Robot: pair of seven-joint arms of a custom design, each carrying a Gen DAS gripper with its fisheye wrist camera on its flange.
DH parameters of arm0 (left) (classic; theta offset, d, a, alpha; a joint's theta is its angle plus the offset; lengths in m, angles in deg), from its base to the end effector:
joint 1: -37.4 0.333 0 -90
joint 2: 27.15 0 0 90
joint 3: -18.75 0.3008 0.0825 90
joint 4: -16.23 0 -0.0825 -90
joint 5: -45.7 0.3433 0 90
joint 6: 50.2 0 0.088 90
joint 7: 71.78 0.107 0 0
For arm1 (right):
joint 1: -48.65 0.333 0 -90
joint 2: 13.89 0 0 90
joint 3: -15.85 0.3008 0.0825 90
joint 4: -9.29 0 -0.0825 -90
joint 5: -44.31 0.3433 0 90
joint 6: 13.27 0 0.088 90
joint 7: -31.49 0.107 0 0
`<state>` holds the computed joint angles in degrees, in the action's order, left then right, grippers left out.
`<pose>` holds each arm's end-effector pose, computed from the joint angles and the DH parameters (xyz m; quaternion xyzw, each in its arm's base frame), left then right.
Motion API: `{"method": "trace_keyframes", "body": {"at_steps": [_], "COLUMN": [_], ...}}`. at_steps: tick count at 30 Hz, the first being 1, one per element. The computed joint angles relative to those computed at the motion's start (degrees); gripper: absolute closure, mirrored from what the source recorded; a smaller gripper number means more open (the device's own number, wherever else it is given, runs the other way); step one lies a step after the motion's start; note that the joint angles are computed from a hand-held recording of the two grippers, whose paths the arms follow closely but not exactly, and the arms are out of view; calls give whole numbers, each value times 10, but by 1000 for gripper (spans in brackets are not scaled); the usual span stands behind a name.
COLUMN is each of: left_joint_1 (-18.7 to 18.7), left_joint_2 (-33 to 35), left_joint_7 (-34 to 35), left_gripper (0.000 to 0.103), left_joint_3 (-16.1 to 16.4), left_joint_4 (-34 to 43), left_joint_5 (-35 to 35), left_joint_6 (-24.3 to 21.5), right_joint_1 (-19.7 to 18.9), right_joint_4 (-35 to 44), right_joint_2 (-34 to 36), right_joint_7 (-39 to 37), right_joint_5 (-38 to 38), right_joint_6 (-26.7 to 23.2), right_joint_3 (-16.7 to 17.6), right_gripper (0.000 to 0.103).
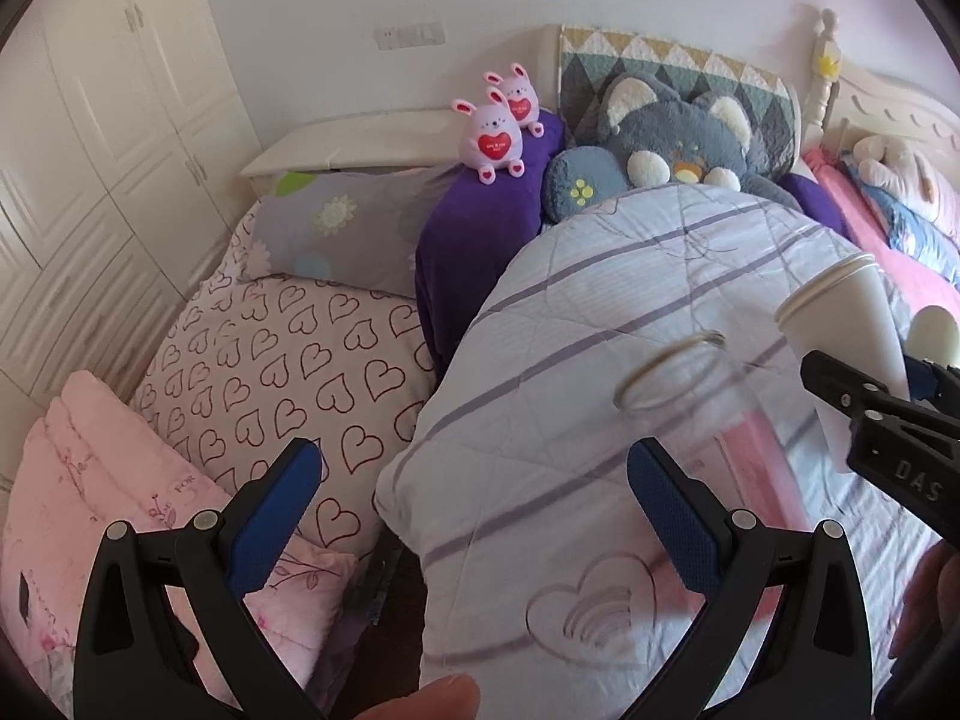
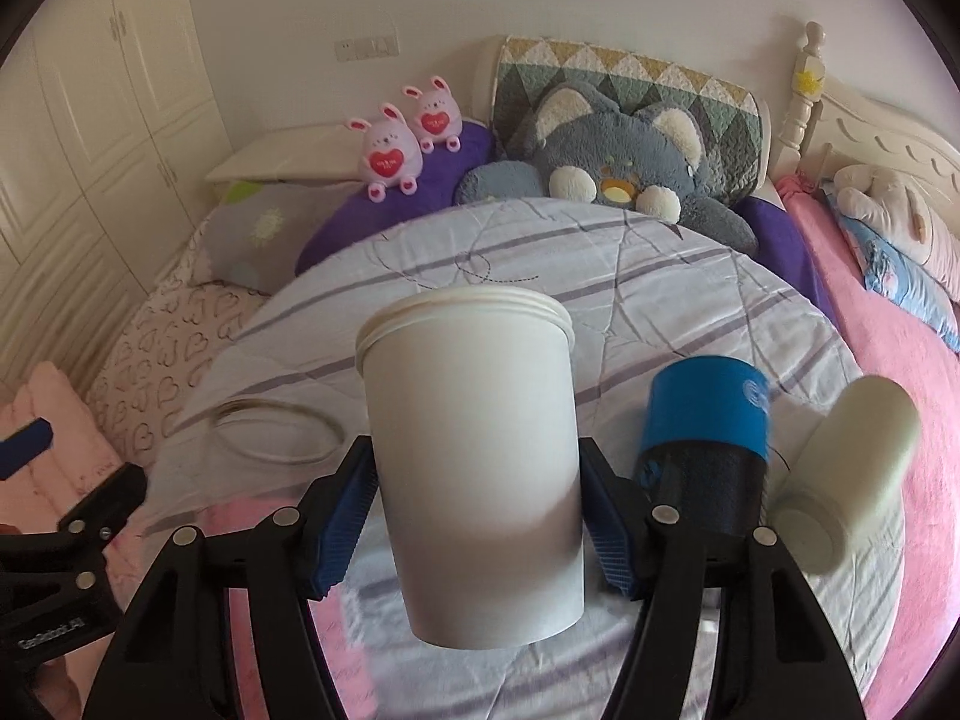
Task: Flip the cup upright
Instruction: 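Lift the white cup with the right gripper and set it down on its side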
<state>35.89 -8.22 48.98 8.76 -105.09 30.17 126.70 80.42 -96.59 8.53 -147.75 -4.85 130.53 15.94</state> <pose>0.5842 -0.0901 0.3458 -0.5063 0.8011 -0.2405 0.2099 0.5263 0.3339 0.3499 -0.5300 0.7879 -0.2424 0.1988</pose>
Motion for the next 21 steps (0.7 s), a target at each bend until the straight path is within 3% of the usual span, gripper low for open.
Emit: {"method": "trace_keyframes", "body": {"at_steps": [5,7,11,14,21], "left_joint_1": [96,153,190,173,105], "left_joint_2": [-67,-99,-153,-192,-260], "left_joint_7": [105,198,362,463,547], "left_gripper": [0,0,0,0,0], "left_joint_3": [-110,-181,-240,-235,-185], "left_joint_4": [-78,-113,-166,-202,-272], "left_joint_5": [-100,-196,-376,-486,-583], "left_joint_6": [24,29,20,10,4], "right_joint_1": [22,28,33,38,42], "right_joint_4": [-72,-115,-177,-215,-253], "right_joint_2": [-71,-104,-142,-149,-142], "right_joint_7": [76,130,222,293,401], "right_joint_5": [-40,-60,-79,-92,-129], "right_joint_6": [-7,-2,2,20,57], "right_joint_3": [13,28,63,81,91], "right_gripper": [37,37,37,37,37]}}
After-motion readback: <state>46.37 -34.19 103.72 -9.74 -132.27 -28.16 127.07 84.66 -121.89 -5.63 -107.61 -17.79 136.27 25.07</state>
